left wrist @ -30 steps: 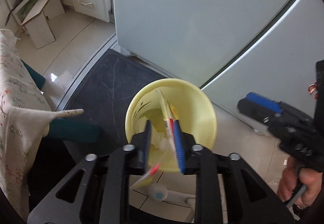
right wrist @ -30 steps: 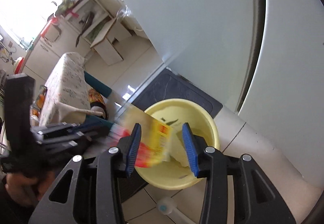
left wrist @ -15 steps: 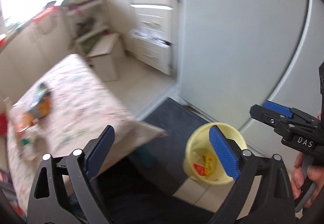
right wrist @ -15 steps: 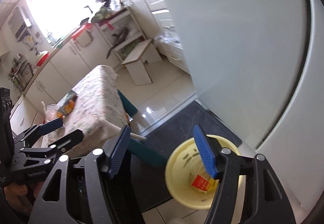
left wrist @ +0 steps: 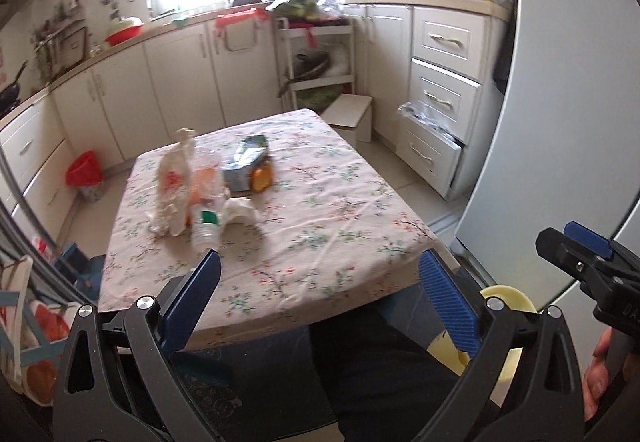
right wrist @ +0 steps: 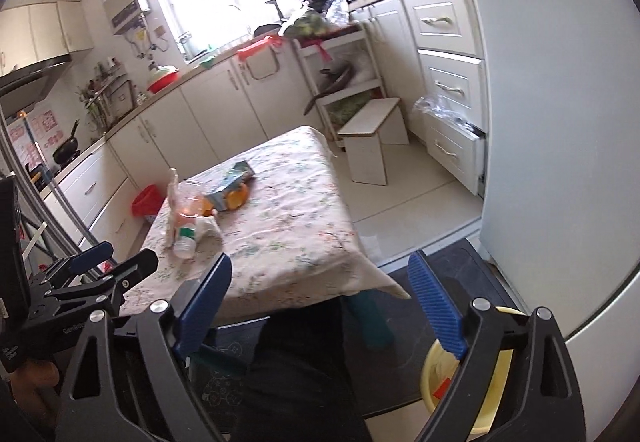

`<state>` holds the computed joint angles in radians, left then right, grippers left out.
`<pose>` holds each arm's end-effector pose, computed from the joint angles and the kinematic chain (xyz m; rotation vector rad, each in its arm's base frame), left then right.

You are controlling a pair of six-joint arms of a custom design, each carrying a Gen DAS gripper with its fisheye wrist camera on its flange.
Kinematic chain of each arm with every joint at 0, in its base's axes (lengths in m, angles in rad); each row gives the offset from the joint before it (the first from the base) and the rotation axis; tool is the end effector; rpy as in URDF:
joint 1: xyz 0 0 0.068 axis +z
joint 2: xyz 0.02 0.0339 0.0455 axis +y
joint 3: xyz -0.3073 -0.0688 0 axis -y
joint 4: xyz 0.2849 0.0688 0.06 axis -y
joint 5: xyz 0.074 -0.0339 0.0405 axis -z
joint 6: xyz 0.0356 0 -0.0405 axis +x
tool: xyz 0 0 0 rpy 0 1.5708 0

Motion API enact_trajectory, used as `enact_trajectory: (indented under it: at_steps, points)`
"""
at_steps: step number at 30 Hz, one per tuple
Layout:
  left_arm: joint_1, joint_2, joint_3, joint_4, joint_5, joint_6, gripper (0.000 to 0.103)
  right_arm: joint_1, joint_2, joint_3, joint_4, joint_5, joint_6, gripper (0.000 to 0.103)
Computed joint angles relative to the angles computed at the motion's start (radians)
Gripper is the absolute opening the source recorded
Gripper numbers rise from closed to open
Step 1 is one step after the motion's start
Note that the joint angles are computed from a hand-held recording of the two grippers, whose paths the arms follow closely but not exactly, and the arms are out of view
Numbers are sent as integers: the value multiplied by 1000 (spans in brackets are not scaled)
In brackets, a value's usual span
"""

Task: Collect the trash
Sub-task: 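Bring both open tools back over the table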

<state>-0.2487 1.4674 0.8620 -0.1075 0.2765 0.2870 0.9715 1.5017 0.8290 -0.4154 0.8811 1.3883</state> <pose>0.3258 -0.0928 0.2356 0.7380 2.1448 -0.2951 0.1941 0.2354 0.2039 0.6911 2.0585 0.1034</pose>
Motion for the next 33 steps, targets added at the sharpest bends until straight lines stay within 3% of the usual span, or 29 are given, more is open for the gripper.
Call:
enact_trajectory:
  at_steps: [13, 33]
  points:
    - [117, -1, -11, 49, 36, -60, 95, 32, 140, 141, -4, -32, -94, 88]
    - [283, 130, 41, 130, 13, -220, 95, 7, 191, 149, 64, -113, -169, 88]
